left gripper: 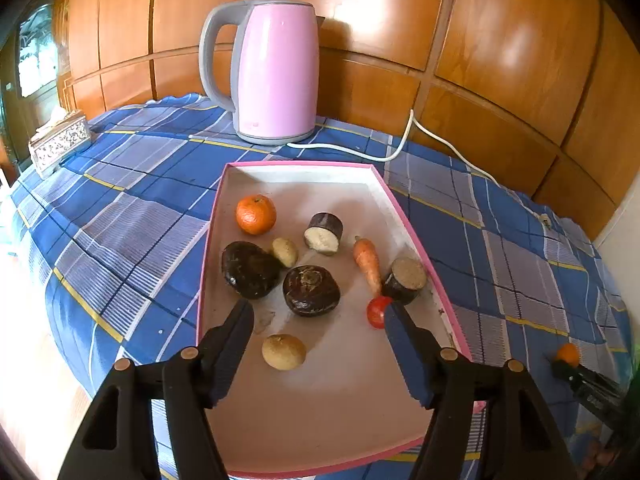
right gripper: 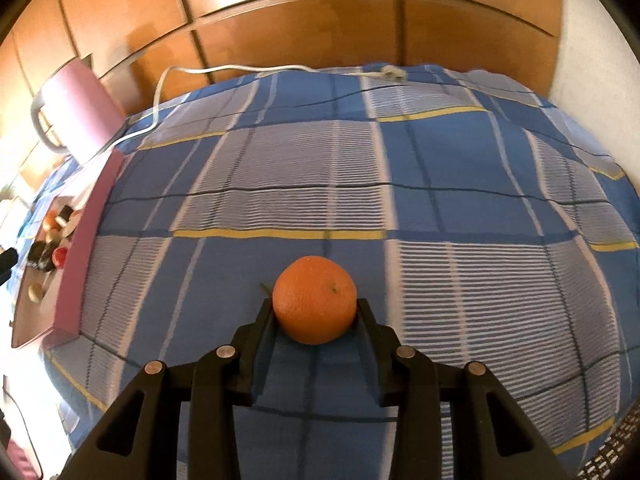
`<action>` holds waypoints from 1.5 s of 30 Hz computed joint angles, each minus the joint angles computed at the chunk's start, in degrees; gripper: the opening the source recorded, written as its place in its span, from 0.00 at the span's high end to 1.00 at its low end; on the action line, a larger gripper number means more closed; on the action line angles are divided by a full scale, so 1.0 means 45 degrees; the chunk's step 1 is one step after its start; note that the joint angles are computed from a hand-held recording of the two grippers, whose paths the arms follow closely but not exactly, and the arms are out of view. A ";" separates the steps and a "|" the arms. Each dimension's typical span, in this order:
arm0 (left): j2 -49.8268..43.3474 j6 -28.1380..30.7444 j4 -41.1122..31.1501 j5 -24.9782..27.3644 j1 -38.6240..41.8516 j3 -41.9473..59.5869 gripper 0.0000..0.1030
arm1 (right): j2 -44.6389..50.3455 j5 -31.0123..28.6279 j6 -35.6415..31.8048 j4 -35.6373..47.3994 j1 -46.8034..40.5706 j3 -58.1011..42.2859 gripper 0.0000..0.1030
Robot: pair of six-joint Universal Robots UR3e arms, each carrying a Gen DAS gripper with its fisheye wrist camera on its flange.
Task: Organize fruits
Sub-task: 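Carry the orange into the tray and open the right gripper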
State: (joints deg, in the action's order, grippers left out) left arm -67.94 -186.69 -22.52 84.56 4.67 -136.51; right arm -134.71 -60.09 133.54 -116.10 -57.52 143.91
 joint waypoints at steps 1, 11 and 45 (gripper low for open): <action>0.0111 0.0022 -0.0064 -0.0071 0.0104 -0.0064 0.32 | 0.0041 -0.0021 0.0055 -0.0080 0.0200 0.0024 0.63; 0.1109 0.0323 -0.0570 -0.0487 0.1156 -0.0530 0.28 | 0.1434 -0.0026 0.0768 -0.0390 0.2846 -0.0641 0.63; 0.4535 0.2249 -0.3346 -0.3319 0.6046 -0.1913 0.28 | 1.3577 -0.2383 0.6635 -0.5182 1.4825 -1.0593 0.61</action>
State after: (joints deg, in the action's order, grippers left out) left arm -47.54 -176.57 -37.58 69.63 31.87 -145.13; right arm -73.61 -70.82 163.40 -139.42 9.20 96.24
